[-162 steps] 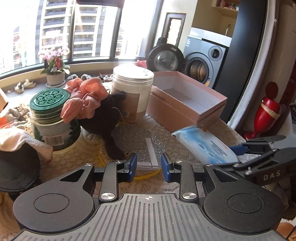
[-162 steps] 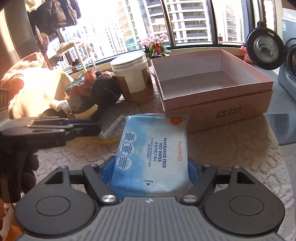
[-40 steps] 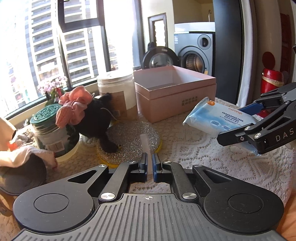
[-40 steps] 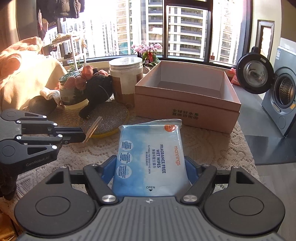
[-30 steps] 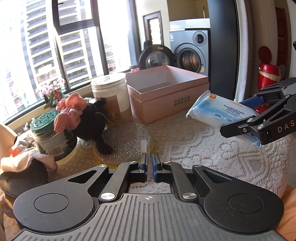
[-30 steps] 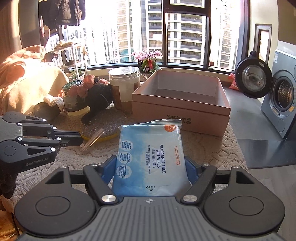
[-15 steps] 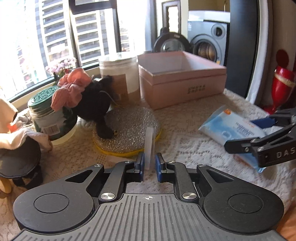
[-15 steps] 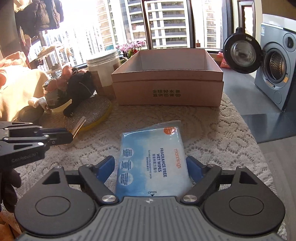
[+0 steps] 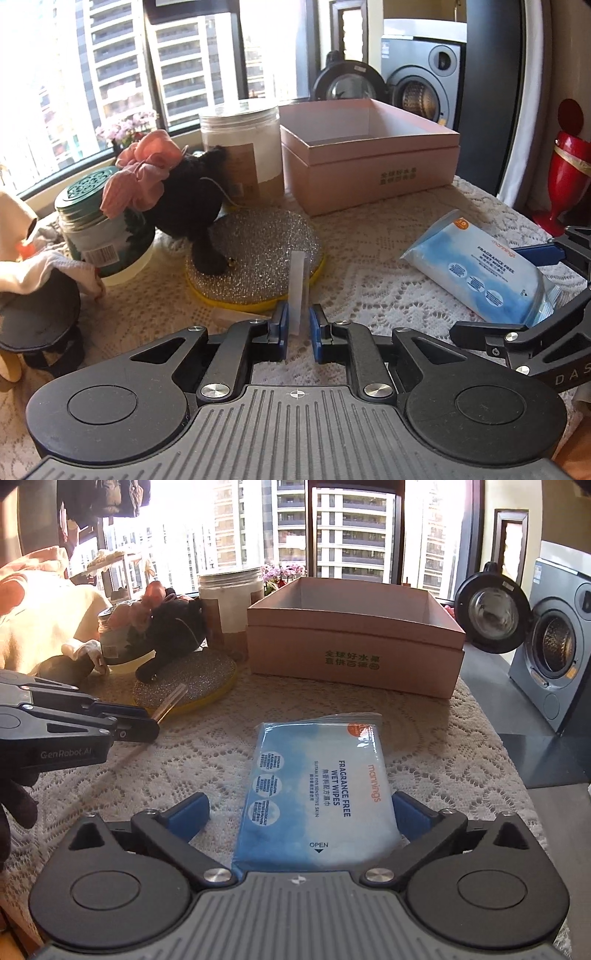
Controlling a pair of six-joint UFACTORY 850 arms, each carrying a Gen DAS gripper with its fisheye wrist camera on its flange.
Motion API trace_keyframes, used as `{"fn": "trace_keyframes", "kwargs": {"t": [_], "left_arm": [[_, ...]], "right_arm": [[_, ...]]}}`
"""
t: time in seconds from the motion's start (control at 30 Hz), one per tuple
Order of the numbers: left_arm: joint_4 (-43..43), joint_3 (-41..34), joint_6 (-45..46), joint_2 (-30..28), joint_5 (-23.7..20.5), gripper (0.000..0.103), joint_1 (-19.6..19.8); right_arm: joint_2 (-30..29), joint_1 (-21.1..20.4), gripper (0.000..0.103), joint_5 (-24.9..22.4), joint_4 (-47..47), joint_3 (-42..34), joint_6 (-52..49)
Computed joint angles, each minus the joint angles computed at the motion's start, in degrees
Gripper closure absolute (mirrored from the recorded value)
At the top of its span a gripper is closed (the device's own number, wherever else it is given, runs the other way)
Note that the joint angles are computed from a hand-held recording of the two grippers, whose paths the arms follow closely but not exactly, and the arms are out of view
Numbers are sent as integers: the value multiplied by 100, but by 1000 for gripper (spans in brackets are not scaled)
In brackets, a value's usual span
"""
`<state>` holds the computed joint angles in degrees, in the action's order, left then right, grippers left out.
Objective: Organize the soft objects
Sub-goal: 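Grasp the clear plastic stick with the left tool while the right tool holds the wipes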
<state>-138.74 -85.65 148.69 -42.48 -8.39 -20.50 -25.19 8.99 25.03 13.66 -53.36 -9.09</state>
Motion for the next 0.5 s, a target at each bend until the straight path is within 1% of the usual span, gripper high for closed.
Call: {"fn": "trace_keyframes", "kwargs": {"t": [0.07,0.17,0.23,0.27,0.3,0.37,0.4,0.47,0.5], "left_arm": [[-357,-16,401,-9,46,87,-26],[-1221,4,1281,-10,40,87,-63],[-1840,100,1970,9,-134,89,-63],[-1948,161,2139,26,-242,90,-54],[-1906,210,2117,43,-325,90,-40],[-1586,282,1774,85,-426,91,-6],[-1372,302,1551,103,-438,94,8],[-825,344,1037,145,-470,95,29],[-822,377,1064,167,-493,95,24]], "right_arm": [[21,0,0,-240,128,-70,-143],[17,-13,0,-526,227,-176,-286],[12,-3,0,-524,256,-179,-355],[16,-11,0,-492,156,-160,-291],[23,-20,0,-465,57,-141,-204],[70,-29,3,-394,-31,-78,-99],[107,-22,6,-285,0,-25,-97],[182,-5,7,-29,109,68,-173],[196,-2,7,17,182,68,-231]]}}
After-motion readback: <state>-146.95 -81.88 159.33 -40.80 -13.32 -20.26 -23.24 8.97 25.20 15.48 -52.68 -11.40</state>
